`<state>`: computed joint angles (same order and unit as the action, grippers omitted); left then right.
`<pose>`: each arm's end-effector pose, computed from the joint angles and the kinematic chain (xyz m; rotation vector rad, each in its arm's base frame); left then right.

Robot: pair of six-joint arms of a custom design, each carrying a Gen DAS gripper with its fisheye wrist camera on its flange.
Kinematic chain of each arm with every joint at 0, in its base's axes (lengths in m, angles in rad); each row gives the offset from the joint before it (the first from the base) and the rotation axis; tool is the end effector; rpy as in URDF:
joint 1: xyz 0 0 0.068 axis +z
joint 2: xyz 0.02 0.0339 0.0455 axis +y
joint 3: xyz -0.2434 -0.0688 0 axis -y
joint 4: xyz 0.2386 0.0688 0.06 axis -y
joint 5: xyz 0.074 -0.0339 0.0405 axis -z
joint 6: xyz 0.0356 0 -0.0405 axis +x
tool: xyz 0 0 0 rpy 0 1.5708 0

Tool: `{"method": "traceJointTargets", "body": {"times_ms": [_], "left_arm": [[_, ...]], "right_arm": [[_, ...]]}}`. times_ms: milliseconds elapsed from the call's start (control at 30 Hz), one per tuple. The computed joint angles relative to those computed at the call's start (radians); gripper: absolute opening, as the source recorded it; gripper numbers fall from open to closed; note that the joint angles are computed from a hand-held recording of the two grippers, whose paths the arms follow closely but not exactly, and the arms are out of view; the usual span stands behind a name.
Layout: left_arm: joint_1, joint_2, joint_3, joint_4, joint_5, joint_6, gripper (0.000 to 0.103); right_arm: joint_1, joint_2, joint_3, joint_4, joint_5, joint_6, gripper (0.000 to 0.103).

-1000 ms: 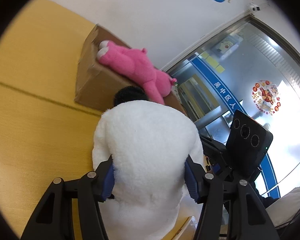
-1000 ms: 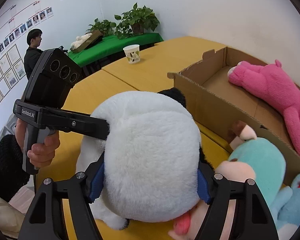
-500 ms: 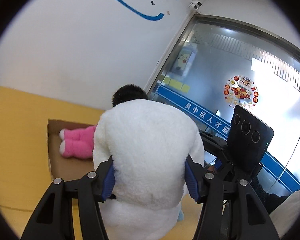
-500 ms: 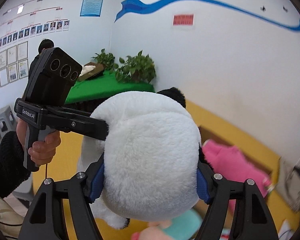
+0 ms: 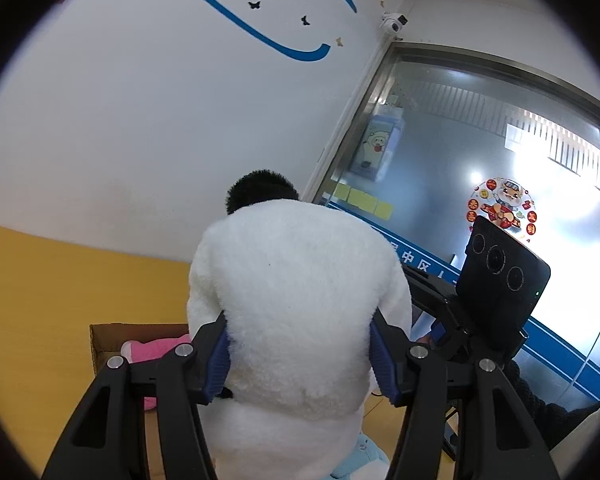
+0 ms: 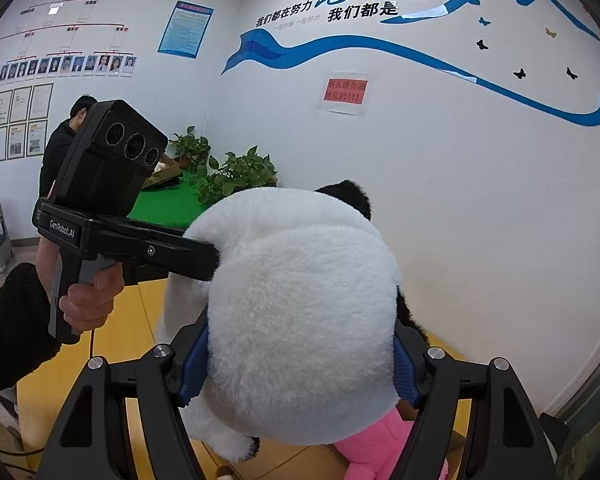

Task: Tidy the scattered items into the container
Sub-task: 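Carry the white panda with both tools toward the cardboard box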

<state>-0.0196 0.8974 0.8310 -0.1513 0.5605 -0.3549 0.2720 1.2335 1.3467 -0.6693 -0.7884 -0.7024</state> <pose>0.2115 -0.0231 0.3253 0.1082 1.8164 -0.7664 0.2378 0.0925 0.3774 -1.3068 1.5068 0.5590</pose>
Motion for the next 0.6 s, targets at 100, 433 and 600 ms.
{"method": "traceJointTargets", "body": {"times_ms": [100,433,600], "left_arm": [[0.047,0.118,-0.007,0.070,0.041,-0.006,0.057],[0.110,0.449,-0.218,0.411,0.094,-0.135,0.057],[0.118,0.576,-0.321,0.590,0.055,-0.237,0.057]], "right_arm": [[0.020,0.116,0.007,0.078,0.004,0.022,0.079],[0.051,0.519,0.068,0.155,0.008,-0.007,0.079],[0.083,0.689,0.113,0.153,0.026,-0.032,0.079]]}}
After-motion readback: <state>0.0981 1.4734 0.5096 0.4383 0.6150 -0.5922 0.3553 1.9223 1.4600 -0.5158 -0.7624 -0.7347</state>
